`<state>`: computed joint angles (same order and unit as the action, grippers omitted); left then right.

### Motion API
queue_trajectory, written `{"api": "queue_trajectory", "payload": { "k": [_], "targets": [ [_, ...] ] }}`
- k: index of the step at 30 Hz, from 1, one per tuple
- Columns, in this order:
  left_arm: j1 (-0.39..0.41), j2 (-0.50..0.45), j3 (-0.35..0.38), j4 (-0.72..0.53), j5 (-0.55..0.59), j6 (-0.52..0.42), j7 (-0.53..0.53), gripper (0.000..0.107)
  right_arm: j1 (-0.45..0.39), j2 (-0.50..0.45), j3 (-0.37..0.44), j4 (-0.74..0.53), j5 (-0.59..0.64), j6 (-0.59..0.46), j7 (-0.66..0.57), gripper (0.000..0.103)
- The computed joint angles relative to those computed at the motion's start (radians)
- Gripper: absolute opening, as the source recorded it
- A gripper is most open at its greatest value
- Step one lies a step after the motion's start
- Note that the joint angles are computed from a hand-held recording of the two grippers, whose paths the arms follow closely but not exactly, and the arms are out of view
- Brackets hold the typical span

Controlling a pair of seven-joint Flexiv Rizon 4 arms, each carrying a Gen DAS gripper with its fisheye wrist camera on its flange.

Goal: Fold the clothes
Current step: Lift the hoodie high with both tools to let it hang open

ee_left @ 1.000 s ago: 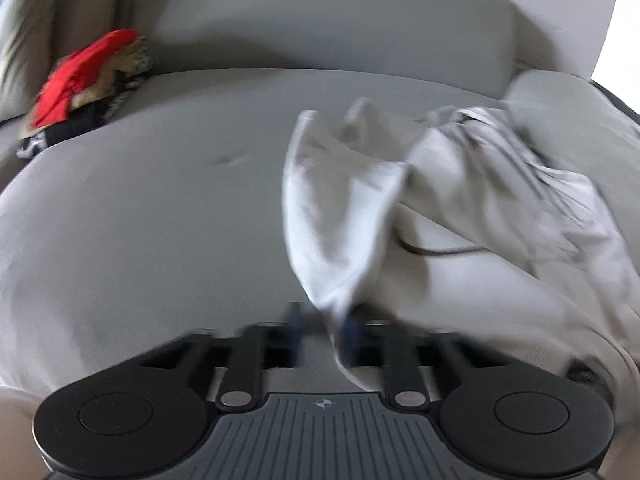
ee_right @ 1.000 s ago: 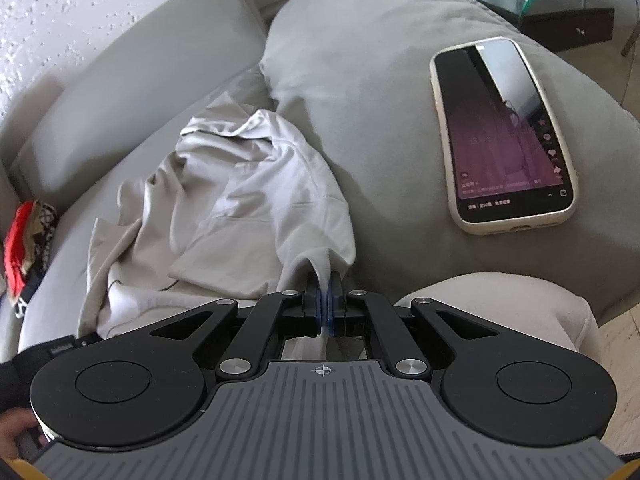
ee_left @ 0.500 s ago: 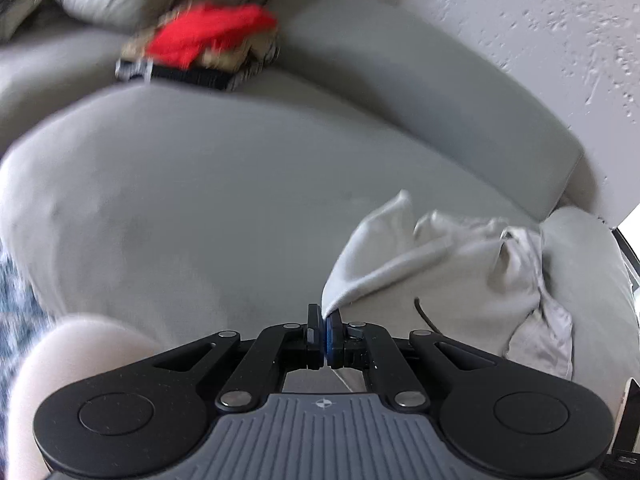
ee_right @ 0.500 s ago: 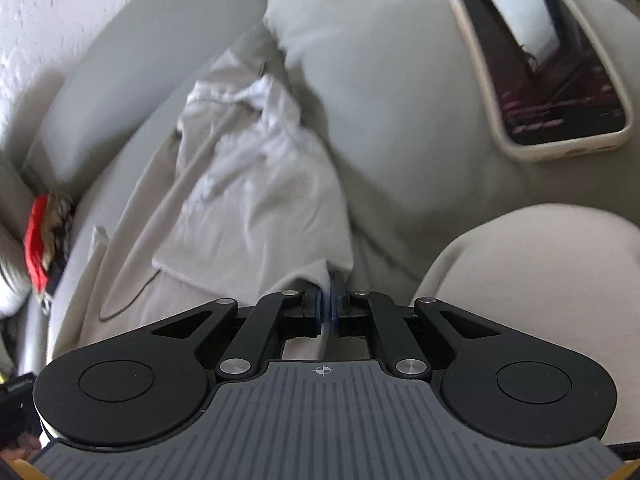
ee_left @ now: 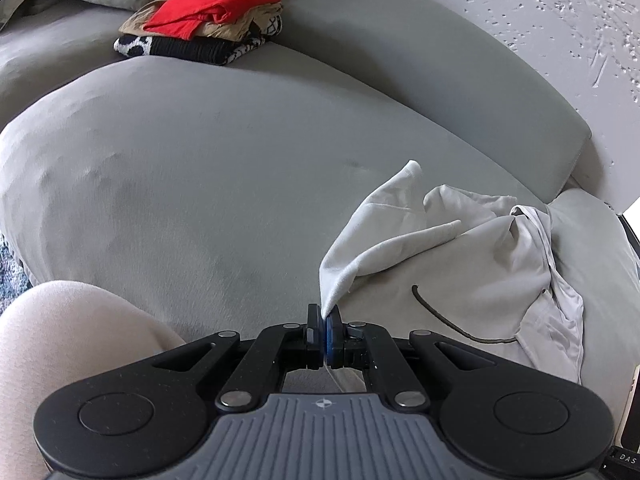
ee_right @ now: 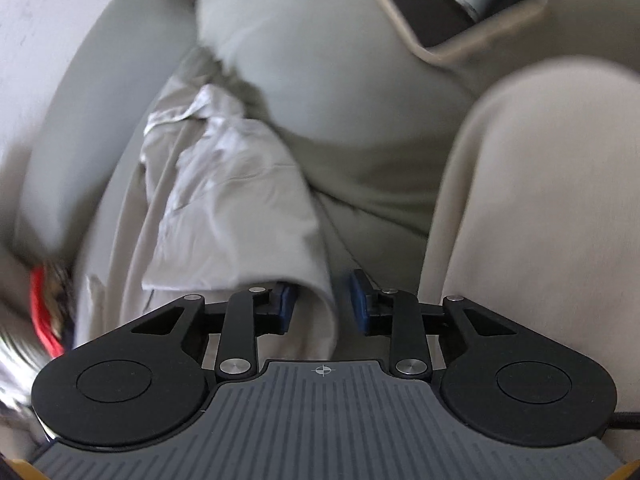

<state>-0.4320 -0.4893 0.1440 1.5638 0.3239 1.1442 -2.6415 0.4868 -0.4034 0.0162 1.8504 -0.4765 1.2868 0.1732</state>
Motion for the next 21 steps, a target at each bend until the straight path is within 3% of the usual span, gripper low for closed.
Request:
{"api": "queue_trajectory", "payload": {
  "k": [6, 8, 9, 11, 13, 16, 17, 19, 21],
  "targets": [
    [0.015, -0.012, -0.015, 0.003, -0.029, 0.010, 0.016, 0.002, 0.057, -0.003, -0.085, 0.064, -0.047, 0.155, 0.086, 0.031],
    [0.021, -0.016, -0.020, 0.006, -0.041, 0.018, 0.019, 0.002, 0.063, 0.003, -0.082, 0.056, -0.064, 0.116, 0.067, 0.018],
    [0.053, -0.010, -0.058, 0.006, -0.012, 0.014, -0.002, 0.002, 0.054, 0.004, -0.070, 0.053, -0.063, 0.109, 0.053, 0.003],
    [0.178, 0.008, -0.210, 0.014, 0.075, 0.000, -0.052, 0.002, 0.009, -0.003, -0.013, 0.038, -0.015, 0.126, 0.002, 0.001],
    [0.318, 0.020, -0.369, 0.058, 0.056, 0.031, -0.034, 0.001, -0.104, -0.028, 0.134, -0.003, 0.108, 0.160, -0.086, 0.001],
    [0.518, 0.014, -0.609, 0.196, -0.245, 0.212, 0.193, 0.001, -0.259, -0.077, 0.365, -0.093, 0.401, 0.272, -0.298, 0.001],
    [0.570, 0.007, -0.691, 0.236, -0.382, 0.278, 0.300, 0.001, -0.283, -0.089, 0.401, -0.140, 0.445, 0.296, -0.363, 0.001],
    [0.647, -0.004, -0.853, 0.284, -0.665, 0.424, 0.540, 0.000, -0.278, -0.091, 0.374, -0.205, 0.369, 0.369, -0.342, 0.001],
    [0.731, -0.041, -1.016, 0.257, -0.731, 0.565, 0.638, 0.000, -0.202, -0.080, 0.262, -0.295, 0.350, 0.419, -0.363, 0.001]
  ]
}}
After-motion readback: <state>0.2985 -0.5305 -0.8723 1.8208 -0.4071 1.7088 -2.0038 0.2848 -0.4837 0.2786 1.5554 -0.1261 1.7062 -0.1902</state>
